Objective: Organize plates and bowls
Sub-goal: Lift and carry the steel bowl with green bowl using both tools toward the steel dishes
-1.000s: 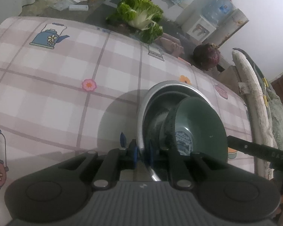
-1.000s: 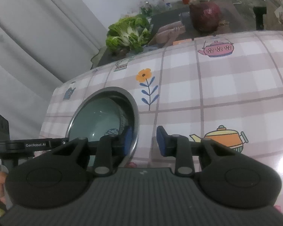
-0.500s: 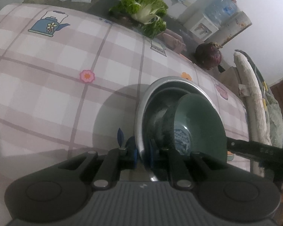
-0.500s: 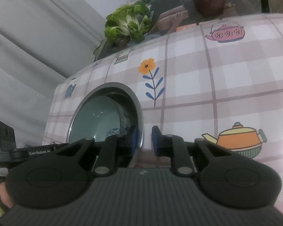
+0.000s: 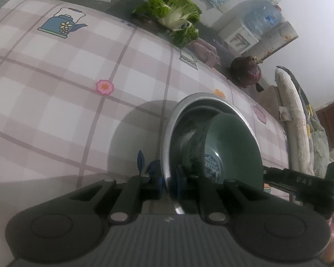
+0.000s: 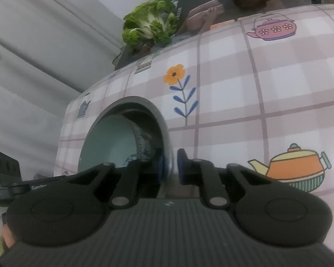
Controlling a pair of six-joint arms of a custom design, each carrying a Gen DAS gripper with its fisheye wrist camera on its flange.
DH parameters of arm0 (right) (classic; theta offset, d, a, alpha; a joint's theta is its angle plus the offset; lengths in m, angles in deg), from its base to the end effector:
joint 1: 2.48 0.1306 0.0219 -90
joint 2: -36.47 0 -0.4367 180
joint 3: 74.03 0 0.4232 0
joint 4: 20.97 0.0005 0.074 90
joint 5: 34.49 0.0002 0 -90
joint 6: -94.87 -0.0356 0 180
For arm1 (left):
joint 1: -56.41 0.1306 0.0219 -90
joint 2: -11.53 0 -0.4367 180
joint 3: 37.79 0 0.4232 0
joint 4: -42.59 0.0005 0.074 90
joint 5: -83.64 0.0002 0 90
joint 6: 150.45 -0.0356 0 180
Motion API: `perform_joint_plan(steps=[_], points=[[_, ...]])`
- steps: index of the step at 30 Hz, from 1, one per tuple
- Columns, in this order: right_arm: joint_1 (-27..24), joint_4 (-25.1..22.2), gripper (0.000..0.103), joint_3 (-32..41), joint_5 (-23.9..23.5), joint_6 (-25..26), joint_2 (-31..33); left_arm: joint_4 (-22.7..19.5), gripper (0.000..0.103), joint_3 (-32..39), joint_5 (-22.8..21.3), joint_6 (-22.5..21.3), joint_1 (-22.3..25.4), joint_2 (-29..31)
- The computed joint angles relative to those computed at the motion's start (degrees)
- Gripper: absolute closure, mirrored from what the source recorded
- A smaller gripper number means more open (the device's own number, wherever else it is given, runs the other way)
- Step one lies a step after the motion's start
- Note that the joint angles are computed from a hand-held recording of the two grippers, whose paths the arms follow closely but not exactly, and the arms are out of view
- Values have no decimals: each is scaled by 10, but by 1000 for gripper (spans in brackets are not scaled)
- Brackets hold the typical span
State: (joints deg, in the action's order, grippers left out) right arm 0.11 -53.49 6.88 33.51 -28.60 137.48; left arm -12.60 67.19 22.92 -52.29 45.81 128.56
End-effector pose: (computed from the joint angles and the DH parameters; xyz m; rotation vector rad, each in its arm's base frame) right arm 0.5664 0.0385 0.3287 0.5154 2.4935 0.7356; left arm 0.6599 -0.1417 0.3343 0.2015 2.7245 -0.7926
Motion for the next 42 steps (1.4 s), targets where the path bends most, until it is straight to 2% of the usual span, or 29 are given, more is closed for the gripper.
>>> perform_joint_plan(steps=[24, 33, 42], points=[[4, -14, 96, -10, -1, -10, -31, -4, 92, -18, -4, -7, -1, -34], [20, -41, 96, -25, 18, -14, -99, -3, 92, -61, 11, -12, 7, -105], [52, -75, 96, -72, 47, -32, -209, 0, 92, -158, 21, -22, 17, -214]])
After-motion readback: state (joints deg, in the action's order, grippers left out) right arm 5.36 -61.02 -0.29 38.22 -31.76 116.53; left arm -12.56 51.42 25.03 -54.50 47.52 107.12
